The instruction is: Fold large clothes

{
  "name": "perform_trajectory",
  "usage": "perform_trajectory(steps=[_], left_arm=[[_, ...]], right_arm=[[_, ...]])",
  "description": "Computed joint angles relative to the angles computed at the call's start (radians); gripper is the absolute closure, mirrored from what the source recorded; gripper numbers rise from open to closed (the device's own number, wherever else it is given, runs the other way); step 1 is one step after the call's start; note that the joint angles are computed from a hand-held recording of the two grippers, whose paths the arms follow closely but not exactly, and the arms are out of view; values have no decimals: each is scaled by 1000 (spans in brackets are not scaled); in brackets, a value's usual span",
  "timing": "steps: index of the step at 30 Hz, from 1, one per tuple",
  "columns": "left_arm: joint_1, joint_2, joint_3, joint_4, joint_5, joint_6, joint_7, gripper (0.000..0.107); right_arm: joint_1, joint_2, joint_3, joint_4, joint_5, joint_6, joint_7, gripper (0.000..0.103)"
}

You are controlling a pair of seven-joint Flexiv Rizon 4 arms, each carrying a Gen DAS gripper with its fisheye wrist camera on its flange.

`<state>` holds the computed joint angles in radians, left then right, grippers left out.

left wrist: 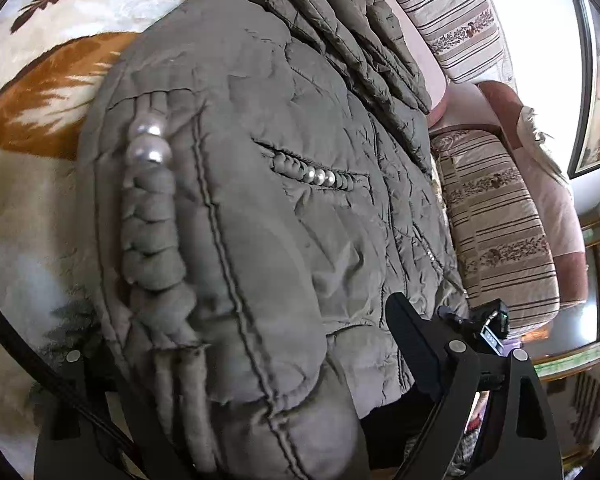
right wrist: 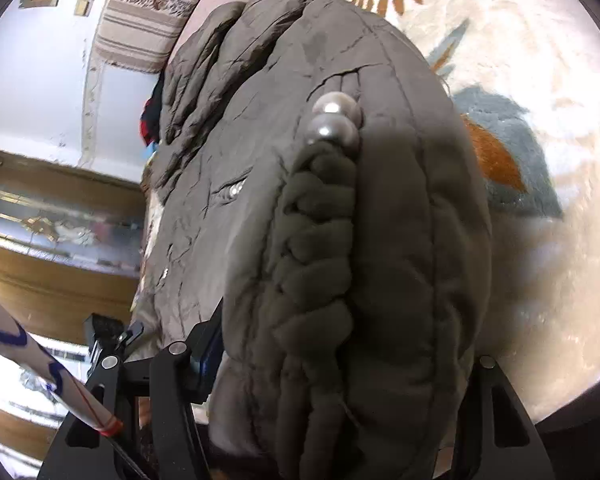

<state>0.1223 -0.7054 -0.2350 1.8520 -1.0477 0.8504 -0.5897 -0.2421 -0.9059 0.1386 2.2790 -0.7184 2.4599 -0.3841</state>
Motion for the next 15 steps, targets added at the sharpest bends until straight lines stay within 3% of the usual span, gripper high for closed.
perform_trajectory(steps=[3,4,5,6,7,8,12,15], left_arm=[[-28,12,15,9,28,46,-17,16],[-41,19,19,17,41,76,-19,19],[-69,29,35,30,73,135,-24,37],[-105,33,64,35,122,194,-53,51],[-126,35,87,38,186,243,-94,72],[-120,40,82,41,202,252,-106,79],[-10,109,-40,91,78,246,-5,86],[-14,161,-49,110,12,250,60,88]], right_arm=[[76,43,-20,14,107,-54,-30,35],[97,61,-24,18,138,-80,-39,42],[142,93,-42,21,193,-147,-62,56],[158,112,-49,22,210,-182,-76,60],[149,118,-39,20,212,-194,-88,68],[145,133,-29,20,219,-208,-101,73],[131,178,-5,38,258,-185,-171,77],[114,212,13,68,273,-105,-202,80]])
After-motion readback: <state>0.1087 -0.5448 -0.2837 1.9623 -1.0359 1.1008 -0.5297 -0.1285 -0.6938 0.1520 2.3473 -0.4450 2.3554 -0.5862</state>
